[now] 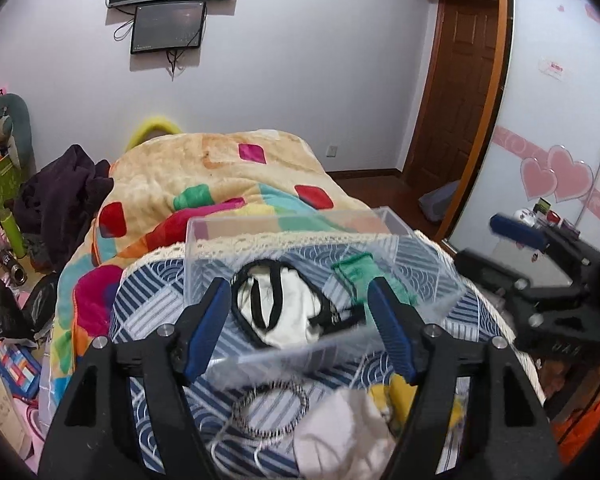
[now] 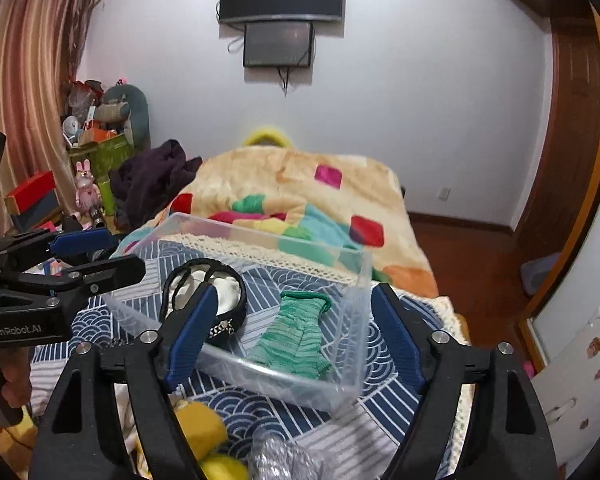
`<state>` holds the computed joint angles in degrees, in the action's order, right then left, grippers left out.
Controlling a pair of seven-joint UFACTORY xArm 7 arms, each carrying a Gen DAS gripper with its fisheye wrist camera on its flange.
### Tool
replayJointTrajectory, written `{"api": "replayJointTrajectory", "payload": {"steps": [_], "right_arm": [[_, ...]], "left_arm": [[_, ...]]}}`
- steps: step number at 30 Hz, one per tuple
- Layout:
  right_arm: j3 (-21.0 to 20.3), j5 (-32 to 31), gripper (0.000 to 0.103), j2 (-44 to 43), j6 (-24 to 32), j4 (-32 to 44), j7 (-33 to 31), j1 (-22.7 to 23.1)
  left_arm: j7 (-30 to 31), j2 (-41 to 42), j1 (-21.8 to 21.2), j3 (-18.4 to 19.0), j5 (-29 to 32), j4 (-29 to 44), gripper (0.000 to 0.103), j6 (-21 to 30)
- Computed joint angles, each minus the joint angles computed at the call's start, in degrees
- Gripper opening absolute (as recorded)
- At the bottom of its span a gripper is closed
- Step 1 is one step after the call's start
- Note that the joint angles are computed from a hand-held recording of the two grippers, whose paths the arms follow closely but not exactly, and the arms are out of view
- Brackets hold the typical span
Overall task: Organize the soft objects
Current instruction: 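Drop the bag into the clear box with the left tool while the right tool drops the glove in, then grasp the white cloth with the left tool while the right tool grasps the silver mesh bag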
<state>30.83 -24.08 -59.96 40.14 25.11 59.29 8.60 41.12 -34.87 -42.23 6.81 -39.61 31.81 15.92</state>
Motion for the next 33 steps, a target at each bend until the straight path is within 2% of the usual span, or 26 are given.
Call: {"api": "replayJointTrajectory", "payload": {"steps": [8,14,22,25,26,30,32,33], "right_arm": [[1.8,2.5,0.081,-6.2,4.5,-3.4,2.5,4.8],[2.2,5.9,0.081,-7.2,8.5,-6.4,5.2,9.8],[0.5,10.6,0.080,-7.3,10.3,-11.9,11.0,17.7],[0.7,11.2,0.080,-7.6,11.3,-13.0,13.7,19.7],[0.2,11.3,0.080,-8.3,11.6,-13.4,14.3,20.5],[-1.2,11.9,0.062,-9.0,11.3,-14.5,15.2,22.8],[-1.4,11.7,0.052,-8.3,9.9,-14.8,15.2,23.4],[-1.4,11.5,0.043,-7.8,9.3,-14.6,14.9,23.5]], "left_arm": [[-1.1,-5.7,2.2,-1.0,2.8,-6.5,0.071,3.9],[-2.3,-7.6,3.0,-1.4,4.6,-10.5,0.071,6.8],[-2.6,-8.8,2.1,-0.4,3.5,-13.9,0.071,8.4],[-2.2,-9.7,1.5,0.1,2.4,-14.8,0.065,8.9],[-1.8,-9.9,1.3,0.3,2.2,-15.0,0.060,9.3],[-1.0,-10.7,0.3,-0.3,1.4,-16.0,0.042,9.8],[-1.5,-11.6,0.6,-1.7,1.5,-16.9,0.038,8.7],[-1.7,-12.2,0.5,-2.0,1.7,-17.1,0.033,8.4]]}}
